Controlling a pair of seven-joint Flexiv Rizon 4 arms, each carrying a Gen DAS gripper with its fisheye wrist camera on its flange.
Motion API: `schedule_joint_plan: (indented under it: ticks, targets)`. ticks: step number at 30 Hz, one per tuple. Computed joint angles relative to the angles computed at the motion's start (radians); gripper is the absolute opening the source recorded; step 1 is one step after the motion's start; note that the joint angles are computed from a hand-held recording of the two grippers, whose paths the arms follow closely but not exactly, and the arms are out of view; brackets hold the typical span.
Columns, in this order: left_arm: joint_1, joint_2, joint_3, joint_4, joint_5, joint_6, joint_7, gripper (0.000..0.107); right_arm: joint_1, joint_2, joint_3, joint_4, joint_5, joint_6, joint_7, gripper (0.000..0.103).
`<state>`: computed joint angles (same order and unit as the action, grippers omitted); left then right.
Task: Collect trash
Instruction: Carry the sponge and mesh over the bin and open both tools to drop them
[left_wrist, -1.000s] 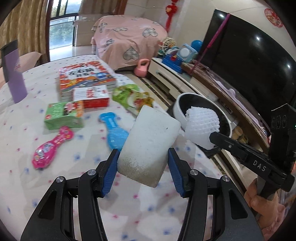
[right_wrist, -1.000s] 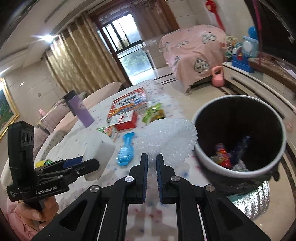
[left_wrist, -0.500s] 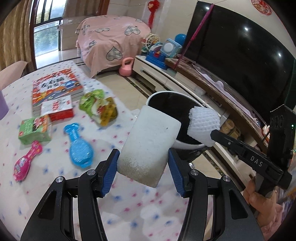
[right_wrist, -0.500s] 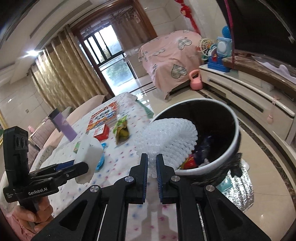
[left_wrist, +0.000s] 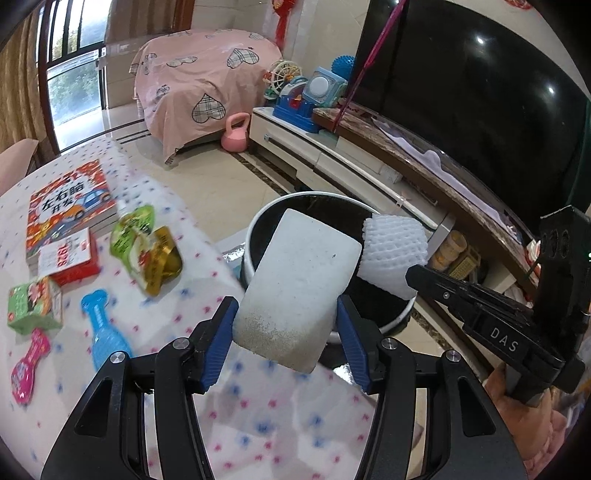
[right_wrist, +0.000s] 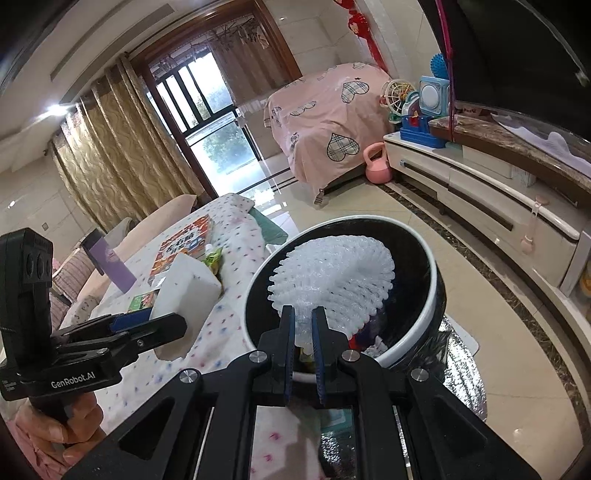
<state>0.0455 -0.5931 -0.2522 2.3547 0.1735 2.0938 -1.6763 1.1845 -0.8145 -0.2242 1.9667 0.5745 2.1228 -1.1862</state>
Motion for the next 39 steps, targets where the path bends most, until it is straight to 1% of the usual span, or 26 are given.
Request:
schedule_joint_plan:
  ticks: [6, 16, 19, 21, 25, 26, 27, 28, 29, 31, 34, 35, 36, 39]
  targets:
    - [-0.026, -0.024, -0.003, -0.058, -0.031, -0.054, 0.023, 0.056, -0.057, -0.001, 0.022, -0.004, -0.047, -0.011, 0.005, 0.009]
    - [-0.058, -0.058, -0.002, -0.121, -0.085, -0.104, 0.055, 0.057, -0.104, -0.014, 0.026, -0.009, -0.099, -0.031, 0.03, 0.009]
    - [-0.055, -0.065, -0.011, -0.132, -0.095, -0.118, 0.059, 0.061, -0.114, -0.016, 0.026, -0.008, -0.117, -0.039, 0.039, 0.012]
    - [-0.072, -0.064, 0.001, -0.136, -0.115, -0.132, 0.06, 0.073, -0.127, -0.016, 0.032, -0.007, -0.133, -0.042, 0.046, 0.014]
    - [-0.05, -0.068, -0.022, -0.125, -0.108, -0.123, 0.055, 0.079, -0.149, -0.017, 0.045, -0.003, -0.157, -0.047, 0.066, 0.018]
    - [-0.043, -0.066, -0.027, -0.118, -0.105, -0.119, 0.052, 0.08, -0.158, -0.017, 0.054, 0.0, -0.164, -0.042, 0.072, 0.025]
    - [-0.036, -0.064, -0.032, -0.111, -0.1, -0.113, 0.049, 0.08, -0.161, -0.018, 0.06, 0.003, -0.167, -0.033, 0.076, 0.038]
    - [-0.027, -0.06, -0.035, -0.098, -0.094, -0.102, 0.043, 0.08, -0.166, -0.019, 0.065, 0.003, -0.17, -0.026, 0.079, 0.045]
    - [-0.025, -0.056, -0.032, -0.09, -0.091, -0.095, 0.039, 0.08, -0.165, -0.02, 0.067, 0.004, -0.17, -0.021, 0.08, 0.049]
    - [-0.018, -0.05, -0.024, -0.064, -0.08, -0.066, 0.028, 0.08, -0.158, -0.018, 0.065, 0.008, -0.163, -0.015, 0.08, 0.05]
    - [-0.002, -0.039, -0.005, -0.017, -0.059, -0.02, 0.008, 0.081, -0.142, -0.016, 0.063, 0.014, -0.138, 0.007, 0.079, 0.058]
    - [0.005, -0.036, 0.004, 0.004, -0.053, -0.002, 0.0, 0.081, -0.135, -0.016, 0.063, 0.015, -0.126, 0.018, 0.079, 0.064]
    - [0.014, -0.034, 0.011, 0.023, -0.045, 0.016, -0.011, 0.081, -0.133, -0.015, 0.066, 0.014, -0.119, 0.027, 0.076, 0.068]
    - [0.047, -0.033, 0.025, 0.069, -0.02, 0.062, -0.046, 0.081, -0.107, -0.016, 0.07, 0.008, -0.08, 0.045, 0.067, 0.072]
